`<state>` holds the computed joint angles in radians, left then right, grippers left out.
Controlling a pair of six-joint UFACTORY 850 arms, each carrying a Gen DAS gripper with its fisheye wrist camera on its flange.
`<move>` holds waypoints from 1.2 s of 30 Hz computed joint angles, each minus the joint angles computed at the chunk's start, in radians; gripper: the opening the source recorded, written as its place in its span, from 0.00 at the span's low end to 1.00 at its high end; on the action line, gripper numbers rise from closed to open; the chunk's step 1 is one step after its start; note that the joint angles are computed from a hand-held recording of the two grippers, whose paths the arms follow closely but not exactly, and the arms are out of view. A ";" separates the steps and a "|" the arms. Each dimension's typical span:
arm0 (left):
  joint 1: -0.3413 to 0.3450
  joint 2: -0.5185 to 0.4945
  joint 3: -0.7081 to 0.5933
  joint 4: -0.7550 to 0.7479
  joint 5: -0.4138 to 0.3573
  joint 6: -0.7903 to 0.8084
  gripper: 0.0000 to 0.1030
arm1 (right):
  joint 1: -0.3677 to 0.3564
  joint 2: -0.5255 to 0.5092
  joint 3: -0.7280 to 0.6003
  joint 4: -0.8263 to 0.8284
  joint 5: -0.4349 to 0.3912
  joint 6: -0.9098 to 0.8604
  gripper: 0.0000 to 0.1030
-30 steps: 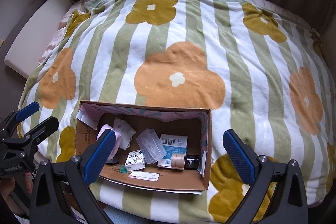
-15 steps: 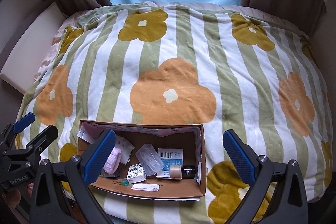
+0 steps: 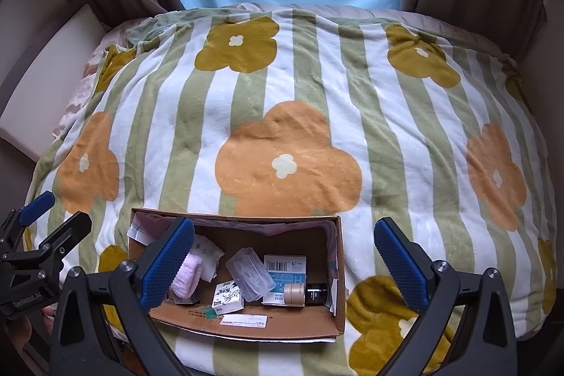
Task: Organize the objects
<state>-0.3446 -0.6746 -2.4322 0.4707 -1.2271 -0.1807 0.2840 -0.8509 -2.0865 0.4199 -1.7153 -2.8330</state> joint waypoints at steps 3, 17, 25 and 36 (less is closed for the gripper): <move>0.006 -0.010 -0.017 -0.004 -0.002 0.024 1.00 | 0.001 0.005 0.010 0.001 0.004 -0.001 0.99; 0.007 -0.012 -0.018 -0.013 0.000 0.050 1.00 | 0.002 0.004 0.008 0.004 -0.003 -0.014 0.99; 0.013 0.003 0.003 -0.040 0.016 0.055 1.00 | 0.003 0.007 0.015 0.002 -0.001 -0.019 0.99; 0.013 0.020 0.032 -0.015 0.027 0.057 1.00 | -0.001 -0.001 0.004 -0.003 -0.019 -0.028 0.99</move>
<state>-0.3319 -0.6544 -2.4005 0.4560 -1.1996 -0.1236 0.2828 -0.8515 -2.0825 0.4173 -1.7345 -2.8611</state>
